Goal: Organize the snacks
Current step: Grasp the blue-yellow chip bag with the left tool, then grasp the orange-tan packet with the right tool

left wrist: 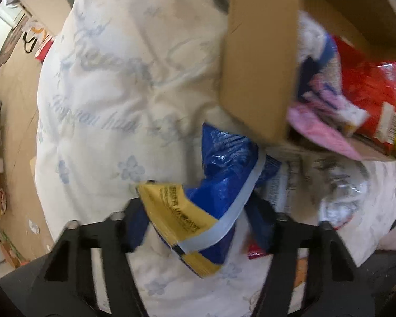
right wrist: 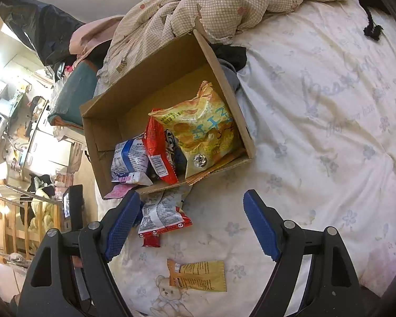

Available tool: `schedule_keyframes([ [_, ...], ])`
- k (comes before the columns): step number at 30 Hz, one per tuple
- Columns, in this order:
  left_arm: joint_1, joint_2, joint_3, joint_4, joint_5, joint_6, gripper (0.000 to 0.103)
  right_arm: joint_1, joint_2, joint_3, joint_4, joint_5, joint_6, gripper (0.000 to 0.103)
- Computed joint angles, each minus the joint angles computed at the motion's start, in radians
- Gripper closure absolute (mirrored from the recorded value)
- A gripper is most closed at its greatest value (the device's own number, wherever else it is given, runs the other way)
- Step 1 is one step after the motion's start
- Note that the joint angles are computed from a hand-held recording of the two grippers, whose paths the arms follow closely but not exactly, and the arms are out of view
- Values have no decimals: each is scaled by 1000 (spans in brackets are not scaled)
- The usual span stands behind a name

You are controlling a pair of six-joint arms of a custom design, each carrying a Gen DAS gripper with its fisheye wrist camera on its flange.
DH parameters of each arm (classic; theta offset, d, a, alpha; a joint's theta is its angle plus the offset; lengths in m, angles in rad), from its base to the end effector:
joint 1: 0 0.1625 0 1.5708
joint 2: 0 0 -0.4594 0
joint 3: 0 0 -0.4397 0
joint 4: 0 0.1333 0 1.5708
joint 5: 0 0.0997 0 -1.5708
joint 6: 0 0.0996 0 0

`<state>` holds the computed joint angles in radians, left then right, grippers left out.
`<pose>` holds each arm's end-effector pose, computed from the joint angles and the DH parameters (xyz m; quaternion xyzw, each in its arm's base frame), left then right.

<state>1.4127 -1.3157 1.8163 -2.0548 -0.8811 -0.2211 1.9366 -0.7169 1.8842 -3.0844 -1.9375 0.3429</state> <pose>0.0997 -0.6236 0.3175 -0.0268 0.9407 -0.0560 0.3335 0.3216 -0.5668 0.0063 -0.0203 -0.9688 0.2212 0.1097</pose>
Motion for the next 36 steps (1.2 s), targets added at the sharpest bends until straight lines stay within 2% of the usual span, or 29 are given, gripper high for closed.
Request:
schedule_keyframes([
  [3, -12, -21, 5, 20, -15, 3, 68, 1, 1, -3, 5, -2, -4, 20],
  [8, -51, -89, 52, 33, -38, 18, 71, 3, 0, -1, 16, -11, 2, 20],
  [12, -79, -167, 105, 42, -67, -2, 71, 5, 2, -1, 73, -13, 14, 20],
  [14, -99, -218, 144, 33, -62, 2, 71, 5, 6, 0, 131, -10, 35, 20],
  [17, -116, -272, 182, 2, -73, 12, 71, 11, 36, -25, 289, -18, 63, 20],
  [20, -120, -291, 189, -27, -84, 16, 70, 12, 79, -57, 404, 2, 75, 20],
  [22, -120, -304, 195, -38, -91, 17, 70, 17, 111, -91, 486, -12, 66, 20],
  [24, -119, -313, 198, -42, -106, 19, 70, 29, 141, -126, 552, -32, 38, 20],
  [25, -113, -314, 198, -47, -114, 27, 70, 42, 157, -146, 578, -50, -2, 20],
  [27, -113, -324, 201, -53, -124, 29, 70, 81, 184, -177, 604, -104, -106, 18],
  [28, -112, -324, 201, -59, -125, 33, 70, 98, 199, -194, 622, -119, -171, 13],
  [30, -112, -327, 201, -64, -127, 35, 70, 120, 225, -218, 645, -127, -259, 12],
  [33, -111, -326, 199, -70, -134, 29, 70, 146, 270, -251, 659, -180, -339, 12],
  [36, -116, -327, 201, -79, -135, 27, 70, 160, 313, -289, 691, -222, -374, 12],
])
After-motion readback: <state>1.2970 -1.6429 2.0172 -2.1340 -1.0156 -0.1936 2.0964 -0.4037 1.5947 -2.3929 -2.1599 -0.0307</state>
